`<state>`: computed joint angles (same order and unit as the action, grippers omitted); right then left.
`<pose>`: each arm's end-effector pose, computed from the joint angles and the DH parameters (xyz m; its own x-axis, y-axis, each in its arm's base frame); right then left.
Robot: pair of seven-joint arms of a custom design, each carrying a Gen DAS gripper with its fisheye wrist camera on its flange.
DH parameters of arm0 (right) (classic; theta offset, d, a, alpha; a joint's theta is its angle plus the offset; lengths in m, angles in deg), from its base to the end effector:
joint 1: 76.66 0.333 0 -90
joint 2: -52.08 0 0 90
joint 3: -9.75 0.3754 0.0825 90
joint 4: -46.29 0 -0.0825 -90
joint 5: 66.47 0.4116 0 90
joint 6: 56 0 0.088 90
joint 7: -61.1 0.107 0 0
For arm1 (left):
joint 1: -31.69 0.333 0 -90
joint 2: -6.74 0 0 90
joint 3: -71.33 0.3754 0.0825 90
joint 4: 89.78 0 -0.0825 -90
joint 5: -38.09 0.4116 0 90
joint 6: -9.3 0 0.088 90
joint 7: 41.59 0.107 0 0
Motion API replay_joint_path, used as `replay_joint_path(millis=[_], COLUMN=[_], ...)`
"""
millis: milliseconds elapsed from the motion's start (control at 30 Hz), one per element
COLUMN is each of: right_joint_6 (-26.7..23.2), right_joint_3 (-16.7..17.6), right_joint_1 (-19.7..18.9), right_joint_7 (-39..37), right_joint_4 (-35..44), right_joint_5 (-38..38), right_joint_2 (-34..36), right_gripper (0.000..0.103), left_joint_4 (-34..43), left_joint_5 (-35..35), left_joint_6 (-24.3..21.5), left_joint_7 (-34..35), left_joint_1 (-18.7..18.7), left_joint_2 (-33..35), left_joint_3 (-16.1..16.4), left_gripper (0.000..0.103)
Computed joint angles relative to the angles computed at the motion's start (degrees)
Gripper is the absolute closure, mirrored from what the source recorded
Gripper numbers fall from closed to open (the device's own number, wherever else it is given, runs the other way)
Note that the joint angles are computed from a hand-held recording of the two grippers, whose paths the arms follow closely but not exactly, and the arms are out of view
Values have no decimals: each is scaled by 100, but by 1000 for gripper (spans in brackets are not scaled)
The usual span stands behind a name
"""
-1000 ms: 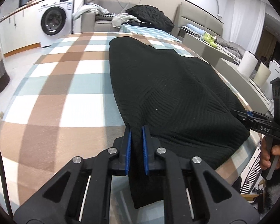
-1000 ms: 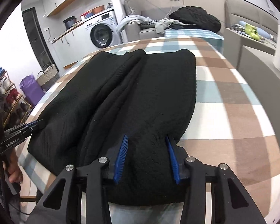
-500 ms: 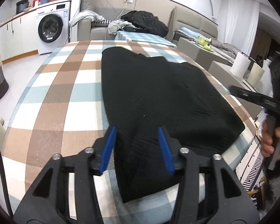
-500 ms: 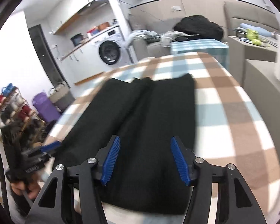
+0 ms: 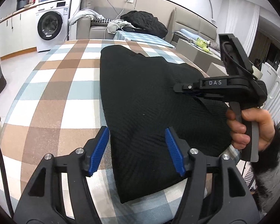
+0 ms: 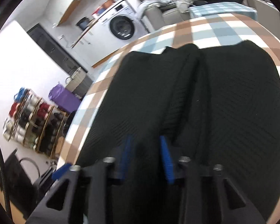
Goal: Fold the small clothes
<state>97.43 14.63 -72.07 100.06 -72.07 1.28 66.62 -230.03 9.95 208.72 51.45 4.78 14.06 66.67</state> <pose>0.6350 0.0744 0.3725 0.1789 -0.8538 -0.4889 -0.8677 0.0974 -0.4875 0.4955 -0.2378 0.3869 -0.1566 -0.9620 0.2235 -0.6752 -0.0609 -0.7351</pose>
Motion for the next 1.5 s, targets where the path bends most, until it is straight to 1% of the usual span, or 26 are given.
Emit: replay_joint_path(millis=[33,67,133,167,300,333,400,433,500,567,600,700,800,833,900,1000,1100,1167,1200,1233,1300,1333,1367,1400,1433,1500], right_joint_6=[21,179,670,958,1618,1508,769,526,62,-560,-711,-966,-422,-332,-304,-392,-184,244,389,449,205,53,-45,-20,13,-218], right_joint_3=[60,144,160,135,-30,-71,-165,-135,-72,-129,-179,-340,-353,-367,-406,-439,-440,-392,-377,-377,-461,-506,-548,-560,-573,-621], right_joint_1=[-52,-91,35,150,497,495,371,259,25,-120,-121,-33,186,226,264,284,344,431,464,479,436,399,359,343,325,250], right_joint_7=[-330,-952,-1833,-2035,-1202,-868,-113,-74,-432,-918,-1140,-1732,-2072,-2300,-2635,-2905,-3390,-3225,-2929,-2570,-2651,-2688,-2691,-2766,-2806,-2419], right_joint_4=[-25,-97,-222,-288,-392,-392,-338,-344,-524,-845,-1024,-1474,-1708,-1740,-1771,-1782,-1876,-1918,-1922,-1920,-1940,-1950,-1962,-1965,-1951,-1801], right_joint_5=[263,773,1362,1461,419,95,-526,-466,32,469,665,898,936,1150,1528,1689,2128,1845,1482,1117,1331,1411,1511,1657,1774,1531], right_joint_2=[-64,-195,-452,-563,-458,-400,-298,-310,-473,-775,-926,-1299,-1383,-1377,-1376,-1414,-1648,-1697,-1629,-1548,-1571,-1592,-1625,-1638,-1636,-1474], right_gripper=[94,95,96,97,97,96,94,91,81,64,62,60,60,60,67,92,97,97,97,95,87,71,50,43,42,41], left_joint_4=[-34,-65,-97,-99,-55,-16,29,40,57,40,38,-16,-53,-71,-66,-78,-104,-90,-51,-22,3,-2,-9,-10,-8,2], left_joint_5=[174,232,305,296,103,-99,-273,-258,-427,-368,-414,-231,-220,-126,-253,-164,-111,-196,-302,-375,-354,-293,-243,-155,-59,105], left_joint_6=[32,51,92,92,-55,-111,-237,-285,-384,-398,-418,-443,-399,-370,-362,-343,-307,-336,-410,-464,-536,-538,-501,-465,-457,-459], left_joint_7=[-175,-249,-356,-356,-206,-31,152,161,336,303,340,185,183,97,160,102,73,172,278,328,275,228,181,114,44,-94], left_joint_1=[114,149,214,220,113,-30,-185,-210,-461,-506,-587,-543,-612,-527,-593,-482,-424,-466,-546,-626,-693,-713,-733,-689,-624,-524], left_joint_2=[-14,-39,-60,-65,-35,-20,1,14,19,21,24,5,-8,-13,-21,-24,-37,-34,-12,6,25,24,34,52,68,98], left_joint_3=[-74,-100,-137,-137,-65,37,165,199,414,465,535,503,544,472,511,407,345,376,449,529,619,652,677,651,611,558], left_gripper=[43,43,43,43,43,43,43,43,43,43,43,43,43,43,43,43,43,43,43,43,43,43,43,43,43,43])
